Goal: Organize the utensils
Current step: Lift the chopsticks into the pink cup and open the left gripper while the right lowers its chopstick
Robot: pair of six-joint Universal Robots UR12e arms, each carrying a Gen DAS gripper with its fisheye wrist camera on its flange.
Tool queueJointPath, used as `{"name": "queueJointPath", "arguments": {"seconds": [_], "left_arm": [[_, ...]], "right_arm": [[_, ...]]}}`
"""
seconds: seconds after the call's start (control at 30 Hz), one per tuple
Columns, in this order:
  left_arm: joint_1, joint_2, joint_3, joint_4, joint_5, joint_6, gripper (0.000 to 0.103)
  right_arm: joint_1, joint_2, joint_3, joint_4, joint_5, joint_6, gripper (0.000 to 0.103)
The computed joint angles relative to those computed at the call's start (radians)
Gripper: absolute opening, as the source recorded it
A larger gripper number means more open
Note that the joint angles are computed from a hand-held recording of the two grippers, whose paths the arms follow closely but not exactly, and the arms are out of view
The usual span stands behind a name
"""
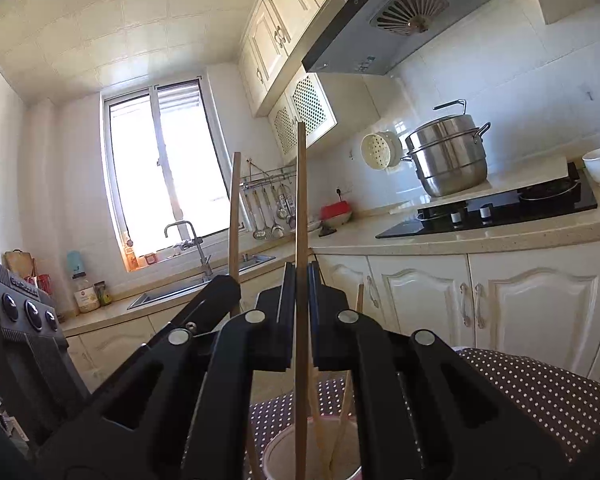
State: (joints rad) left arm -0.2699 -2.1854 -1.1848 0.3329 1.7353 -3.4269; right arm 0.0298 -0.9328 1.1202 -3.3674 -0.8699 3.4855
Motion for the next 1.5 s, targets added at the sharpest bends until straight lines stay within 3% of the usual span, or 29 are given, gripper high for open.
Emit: {"name": "queueJointPath", "arguments": {"seconds": [0.33,0.63,0.87,1.1,1.3,1.37,1.4,1.5], "left_arm": [[0.003,-0.034,0.033,-0.001,0.055,0.008,0.005],[0.008,-0.022,0.013,-0.105,0.022,-0.035,0.006],[0.01,0.014,-0.035,-0.146,-0.005,-0.022,0.006],[0.002,0.055,-0.098,-0.152,0.012,-0.013,0.006],[-0.006,0.086,-0.125,-0.221,0.03,-0.017,0.007],[-0.008,0.092,-0.13,-0.241,0.038,-0.014,0.022],[-0.009,0.095,-0.133,-0.249,0.045,-0.018,0.035],[-0.014,0.106,-0.146,-0.254,0.069,-0.02,0.039]], "right_arm": [[0.011,0.035,-0.036,0.019,-0.03,-0.011,0.007],[0.01,0.035,-0.028,0.066,-0.021,-0.047,0.007],[0.004,-0.003,0.028,0.094,-0.018,-0.102,0.007],[-0.004,-0.053,0.101,0.103,-0.021,-0.157,0.007],[-0.006,-0.082,0.146,0.125,-0.036,-0.183,0.007],[-0.006,-0.092,0.159,0.132,-0.041,-0.195,0.007],[-0.006,-0.095,0.163,0.136,-0.042,-0.199,0.007],[-0.006,-0.106,0.178,0.142,-0.046,-0.213,0.007]]}}
